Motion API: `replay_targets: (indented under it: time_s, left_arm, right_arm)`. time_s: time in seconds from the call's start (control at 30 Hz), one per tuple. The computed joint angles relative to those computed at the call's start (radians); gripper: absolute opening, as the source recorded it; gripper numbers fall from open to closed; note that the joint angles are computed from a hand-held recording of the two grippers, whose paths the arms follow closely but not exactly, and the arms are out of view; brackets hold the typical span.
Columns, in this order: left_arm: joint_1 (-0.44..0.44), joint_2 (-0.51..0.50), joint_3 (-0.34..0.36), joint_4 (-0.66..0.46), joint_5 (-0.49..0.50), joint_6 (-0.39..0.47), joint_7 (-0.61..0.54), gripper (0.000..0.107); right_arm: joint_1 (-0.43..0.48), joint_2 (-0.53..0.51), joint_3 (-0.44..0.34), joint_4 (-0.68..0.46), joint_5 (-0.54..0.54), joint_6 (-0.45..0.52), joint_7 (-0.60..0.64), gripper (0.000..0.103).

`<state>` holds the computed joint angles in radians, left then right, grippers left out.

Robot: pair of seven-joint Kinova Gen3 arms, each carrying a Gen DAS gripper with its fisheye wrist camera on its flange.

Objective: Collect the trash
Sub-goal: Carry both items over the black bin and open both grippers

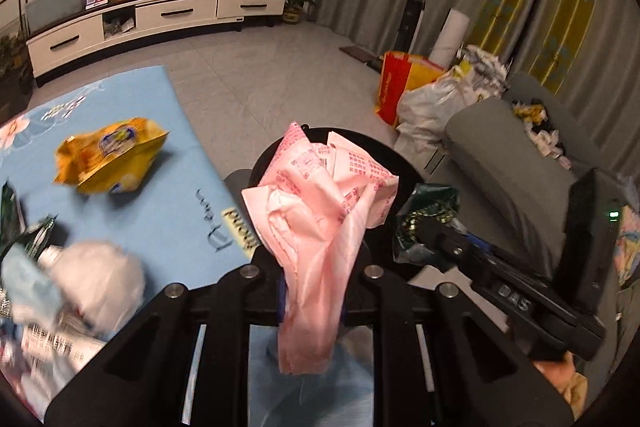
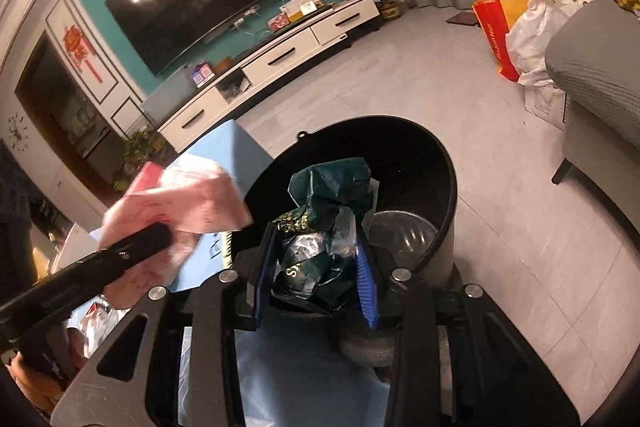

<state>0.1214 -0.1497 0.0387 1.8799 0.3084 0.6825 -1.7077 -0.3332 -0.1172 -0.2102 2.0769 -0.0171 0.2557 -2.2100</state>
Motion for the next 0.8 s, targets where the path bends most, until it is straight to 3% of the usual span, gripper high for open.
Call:
replay_targets:
  time_s: [0.1, 0.17, 0.23, 0.3, 0.4, 0.57, 0.8]
  left_arm:
    - [0.004, 0.068, 0.035, -0.035, -0.049, -0.013, 0.045, 0.027]
    - [0.011, 0.100, 0.039, -0.043, -0.038, -0.022, 0.041, 0.057]
    - [0.016, 0.103, 0.045, -0.035, -0.041, -0.039, 0.046, 0.070]
    - [0.021, 0.104, 0.052, -0.029, -0.060, -0.049, 0.061, 0.071]
    - [0.022, 0.080, 0.043, -0.004, -0.051, -0.053, 0.050, 0.086]
    - [0.016, -0.026, 0.021, 0.061, -0.036, -0.009, 0.062, 0.098]
    - [0.057, -0.228, -0.078, 0.148, 0.040, 0.129, -0.011, 0.100]
  right_arm:
    - [0.006, 0.027, 0.016, -0.002, 0.002, -0.009, -0.014, 0.046]
    - [0.023, 0.036, 0.007, 0.002, 0.008, -0.017, -0.029, 0.054]
    - [-0.001, 0.034, 0.042, 0.015, -0.029, -0.034, -0.001, 0.057]
    - [-0.006, 0.023, 0.061, 0.026, -0.077, -0.035, 0.037, 0.058]
    - [-0.021, 0.002, 0.086, 0.039, -0.130, -0.030, 0.080, 0.059]
    - [-0.009, -0.050, 0.056, 0.057, -0.137, 0.019, 0.074, 0.067]
    - [-0.015, -0.092, -0.022, 0.033, -0.091, 0.138, 0.023, 0.075]
